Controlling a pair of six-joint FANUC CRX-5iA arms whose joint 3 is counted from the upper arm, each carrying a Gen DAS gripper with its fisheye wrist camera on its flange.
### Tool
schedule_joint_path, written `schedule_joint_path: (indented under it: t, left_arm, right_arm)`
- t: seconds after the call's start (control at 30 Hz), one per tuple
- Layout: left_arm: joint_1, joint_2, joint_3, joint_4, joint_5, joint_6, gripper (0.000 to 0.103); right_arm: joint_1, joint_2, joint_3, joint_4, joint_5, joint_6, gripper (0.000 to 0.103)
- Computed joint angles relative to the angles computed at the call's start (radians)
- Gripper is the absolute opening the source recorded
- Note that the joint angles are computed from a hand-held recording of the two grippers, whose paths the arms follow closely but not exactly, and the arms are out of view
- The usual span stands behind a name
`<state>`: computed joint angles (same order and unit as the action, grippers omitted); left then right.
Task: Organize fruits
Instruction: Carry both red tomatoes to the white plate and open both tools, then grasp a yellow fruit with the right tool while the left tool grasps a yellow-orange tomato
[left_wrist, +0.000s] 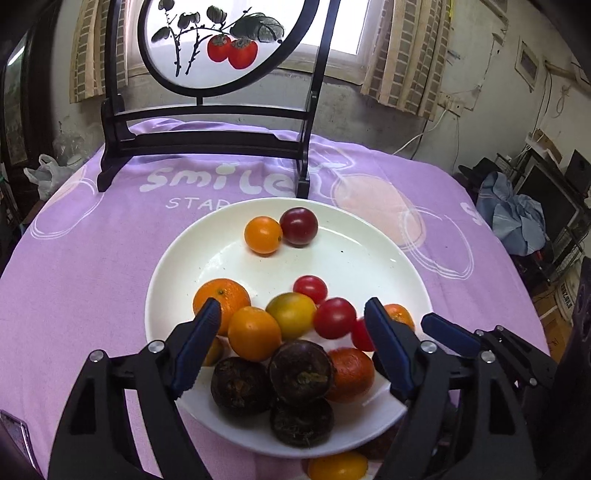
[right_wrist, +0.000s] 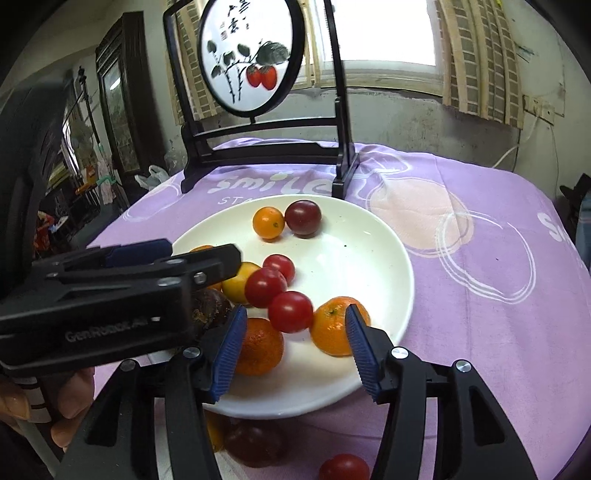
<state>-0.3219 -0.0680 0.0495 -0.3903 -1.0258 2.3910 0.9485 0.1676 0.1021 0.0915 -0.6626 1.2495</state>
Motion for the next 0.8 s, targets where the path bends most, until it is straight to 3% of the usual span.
schedule_joint_path:
  t: [0.43, 0.8]
  left_arm:
    - [-0.108, -0.100, -0.072, -0.025, -0.025, 0.090, 0.083]
    - [-0.166, -0.158, -0.171, -0.002, -0.048, 0.172, 0.086]
  right_arm:
    - [-0.031, -0.131, -0.134, -0.014, -0.002, -0.064, 0.059]
    - [0.020, -0.225, -0.257, 0.024, -0.021, -0.086, 0.059]
